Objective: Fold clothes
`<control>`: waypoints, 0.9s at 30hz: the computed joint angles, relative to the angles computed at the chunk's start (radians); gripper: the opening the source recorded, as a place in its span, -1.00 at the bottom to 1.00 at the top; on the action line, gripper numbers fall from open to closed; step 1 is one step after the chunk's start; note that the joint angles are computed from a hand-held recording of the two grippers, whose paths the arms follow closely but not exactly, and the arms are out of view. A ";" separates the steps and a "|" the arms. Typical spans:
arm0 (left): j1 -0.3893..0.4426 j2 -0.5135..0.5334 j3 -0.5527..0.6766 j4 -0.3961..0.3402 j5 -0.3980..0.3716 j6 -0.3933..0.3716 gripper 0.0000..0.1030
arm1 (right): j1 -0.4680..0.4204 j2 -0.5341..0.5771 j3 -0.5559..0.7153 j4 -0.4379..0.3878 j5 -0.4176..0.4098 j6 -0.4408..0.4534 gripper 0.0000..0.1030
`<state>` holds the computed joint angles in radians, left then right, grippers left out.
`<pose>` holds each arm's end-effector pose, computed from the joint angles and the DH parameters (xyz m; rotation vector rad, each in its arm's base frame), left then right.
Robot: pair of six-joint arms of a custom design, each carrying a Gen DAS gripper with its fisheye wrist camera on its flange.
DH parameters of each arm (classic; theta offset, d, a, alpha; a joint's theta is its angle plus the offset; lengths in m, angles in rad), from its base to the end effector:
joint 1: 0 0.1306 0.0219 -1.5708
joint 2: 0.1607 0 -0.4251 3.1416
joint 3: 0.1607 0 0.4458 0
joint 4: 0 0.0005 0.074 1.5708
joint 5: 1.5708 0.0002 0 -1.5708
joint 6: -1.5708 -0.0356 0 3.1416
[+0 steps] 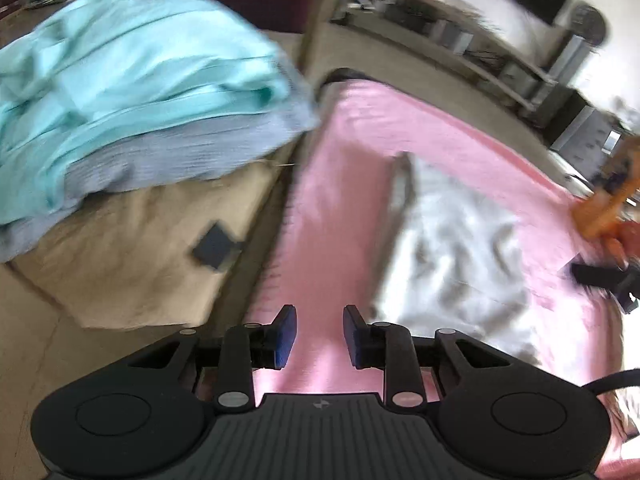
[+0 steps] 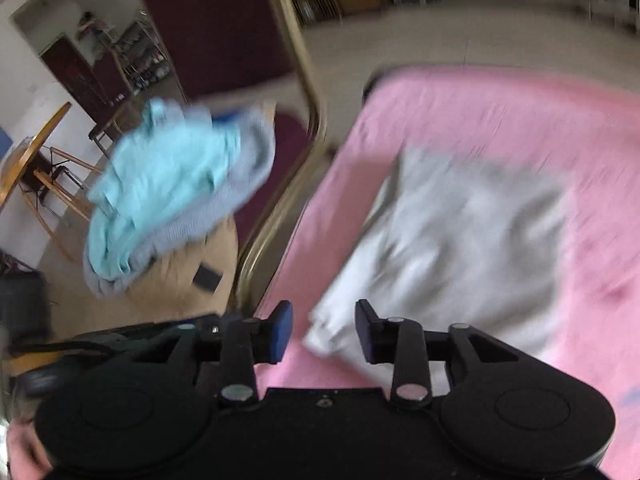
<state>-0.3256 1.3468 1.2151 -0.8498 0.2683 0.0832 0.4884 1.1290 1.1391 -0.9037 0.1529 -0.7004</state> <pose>0.4677 -0.1684 0.4061 0.4159 2.5426 -0.4988 0.3719 0.1909 0.4583 0.3287 2.4573 0.3315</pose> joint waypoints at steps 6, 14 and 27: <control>-0.104 0.023 0.025 -0.009 0.006 -0.073 -0.52 | -0.007 -0.117 -0.004 -0.240 0.302 0.263 0.02; -0.214 0.095 0.037 0.036 -0.122 -0.062 -0.56 | -0.121 -0.192 -0.258 -0.079 0.223 0.232 -0.72; -0.207 0.179 0.079 0.014 -0.212 -0.039 -0.54 | -0.148 0.018 -0.209 0.045 -0.049 0.259 -0.64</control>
